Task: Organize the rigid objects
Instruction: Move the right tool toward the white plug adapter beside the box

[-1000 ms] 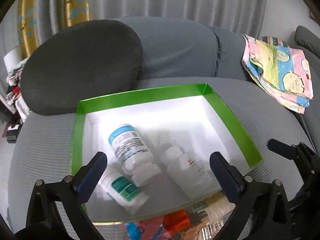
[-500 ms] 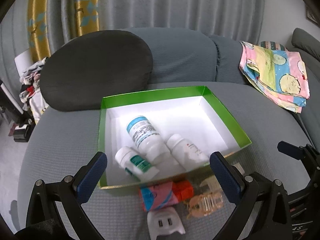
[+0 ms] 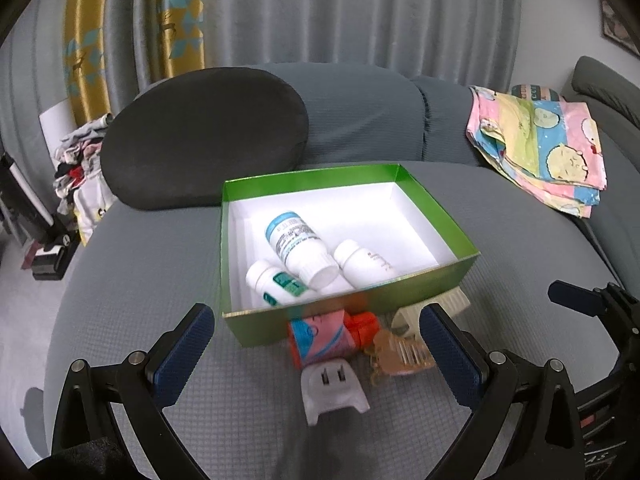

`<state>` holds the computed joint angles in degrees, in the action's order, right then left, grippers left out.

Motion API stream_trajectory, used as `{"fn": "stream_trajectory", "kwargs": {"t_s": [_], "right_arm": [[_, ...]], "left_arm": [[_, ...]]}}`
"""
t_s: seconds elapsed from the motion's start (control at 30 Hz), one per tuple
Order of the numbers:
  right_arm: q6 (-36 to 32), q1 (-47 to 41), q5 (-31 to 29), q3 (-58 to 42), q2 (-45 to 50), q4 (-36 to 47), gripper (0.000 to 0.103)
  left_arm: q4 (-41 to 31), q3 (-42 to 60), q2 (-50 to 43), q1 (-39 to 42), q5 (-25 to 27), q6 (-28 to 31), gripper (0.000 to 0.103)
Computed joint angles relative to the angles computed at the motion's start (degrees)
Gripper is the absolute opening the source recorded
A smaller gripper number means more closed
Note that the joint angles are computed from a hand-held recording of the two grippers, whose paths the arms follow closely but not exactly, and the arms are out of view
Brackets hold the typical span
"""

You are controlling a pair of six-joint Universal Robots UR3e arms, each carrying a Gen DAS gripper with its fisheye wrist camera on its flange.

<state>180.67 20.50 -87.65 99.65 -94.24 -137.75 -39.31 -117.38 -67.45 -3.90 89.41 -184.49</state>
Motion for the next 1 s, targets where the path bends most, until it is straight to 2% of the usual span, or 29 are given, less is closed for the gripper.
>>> {"fn": "stream_trajectory", "kwargs": {"t_s": [0.37, 0.63, 1.0], "right_arm": [[1.54, 2.88, 0.01, 2.82, -4.16, 1.67, 0.102], [2.79, 2.48, 4.30, 5.08, -6.72, 3.07, 0.102], [3.92, 2.16, 6.32, 6.45, -5.66, 2.47, 0.102]], "left_arm": [[-4.59, -4.96, 8.55, 0.93, -0.06, 0.31, 0.102], [-7.64, -8.33, 14.22, 3.30, -1.71, 1.36, 0.102], [-10.73, -15.61, 19.71, 7.17, -3.30, 4.51, 0.102]]}}
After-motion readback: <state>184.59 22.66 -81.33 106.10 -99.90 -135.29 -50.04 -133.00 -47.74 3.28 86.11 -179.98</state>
